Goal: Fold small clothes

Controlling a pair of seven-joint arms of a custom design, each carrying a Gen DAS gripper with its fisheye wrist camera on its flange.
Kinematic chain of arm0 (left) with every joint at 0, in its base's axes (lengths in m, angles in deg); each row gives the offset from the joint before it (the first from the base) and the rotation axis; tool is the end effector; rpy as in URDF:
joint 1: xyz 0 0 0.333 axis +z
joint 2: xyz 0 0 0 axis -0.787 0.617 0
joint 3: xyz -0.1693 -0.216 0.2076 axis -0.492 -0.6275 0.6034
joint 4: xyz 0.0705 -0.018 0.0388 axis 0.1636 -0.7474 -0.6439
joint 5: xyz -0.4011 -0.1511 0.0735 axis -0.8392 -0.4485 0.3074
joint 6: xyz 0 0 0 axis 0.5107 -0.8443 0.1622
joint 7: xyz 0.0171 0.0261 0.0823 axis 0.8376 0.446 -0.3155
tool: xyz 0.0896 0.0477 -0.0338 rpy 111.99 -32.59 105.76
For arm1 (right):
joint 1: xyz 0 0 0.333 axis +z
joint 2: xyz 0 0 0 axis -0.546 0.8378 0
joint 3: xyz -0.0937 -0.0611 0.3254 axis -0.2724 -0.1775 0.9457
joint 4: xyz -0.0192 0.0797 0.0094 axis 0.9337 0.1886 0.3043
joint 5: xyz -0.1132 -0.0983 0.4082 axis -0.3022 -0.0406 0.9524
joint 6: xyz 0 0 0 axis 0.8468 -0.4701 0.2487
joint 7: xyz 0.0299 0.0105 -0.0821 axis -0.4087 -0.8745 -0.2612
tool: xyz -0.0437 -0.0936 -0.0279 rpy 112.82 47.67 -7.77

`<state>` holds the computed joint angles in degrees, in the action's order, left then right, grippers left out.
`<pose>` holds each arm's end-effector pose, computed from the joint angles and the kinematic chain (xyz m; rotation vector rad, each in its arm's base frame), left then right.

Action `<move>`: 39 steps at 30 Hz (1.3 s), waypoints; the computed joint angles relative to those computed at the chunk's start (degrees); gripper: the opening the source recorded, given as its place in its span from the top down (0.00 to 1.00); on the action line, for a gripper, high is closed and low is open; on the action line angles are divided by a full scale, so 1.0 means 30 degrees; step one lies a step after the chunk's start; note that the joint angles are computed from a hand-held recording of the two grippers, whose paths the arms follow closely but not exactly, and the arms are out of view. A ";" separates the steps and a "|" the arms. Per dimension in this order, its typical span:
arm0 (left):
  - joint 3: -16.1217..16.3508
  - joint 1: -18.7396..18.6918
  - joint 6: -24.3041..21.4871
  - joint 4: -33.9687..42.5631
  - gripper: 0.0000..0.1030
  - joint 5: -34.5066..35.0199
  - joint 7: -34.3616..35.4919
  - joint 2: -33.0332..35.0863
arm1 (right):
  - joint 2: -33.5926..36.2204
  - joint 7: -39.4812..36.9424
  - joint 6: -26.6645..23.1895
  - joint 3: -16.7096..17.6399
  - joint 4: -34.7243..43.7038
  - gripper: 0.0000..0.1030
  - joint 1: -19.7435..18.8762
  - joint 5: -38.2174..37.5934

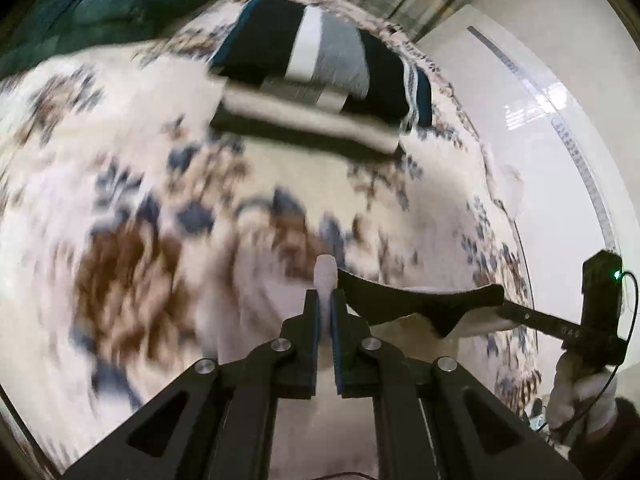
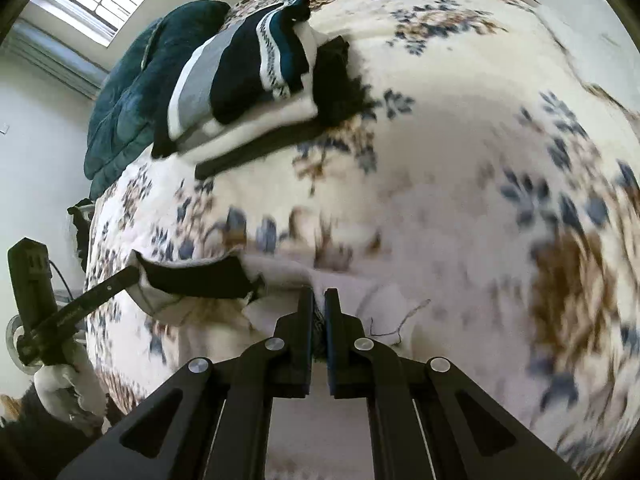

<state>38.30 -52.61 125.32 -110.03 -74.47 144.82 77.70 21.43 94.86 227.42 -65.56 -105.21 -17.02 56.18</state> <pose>0.7434 -0.1917 0.5089 1.8024 -2.2779 0.8166 0.6065 0.2178 0.5065 -1.4797 2.1652 0.0860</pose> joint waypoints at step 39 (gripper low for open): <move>-0.0289 0.0867 -0.1653 0.0340 0.90 -0.1380 -0.2978 0.2238 | -0.0863 0.0127 0.4339 0.0072 -0.4922 0.89 0.0320 1.0007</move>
<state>37.43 -50.01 120.36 -109.01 -78.61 135.89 84.41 18.84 95.24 240.43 -65.35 -119.97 -16.06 86.20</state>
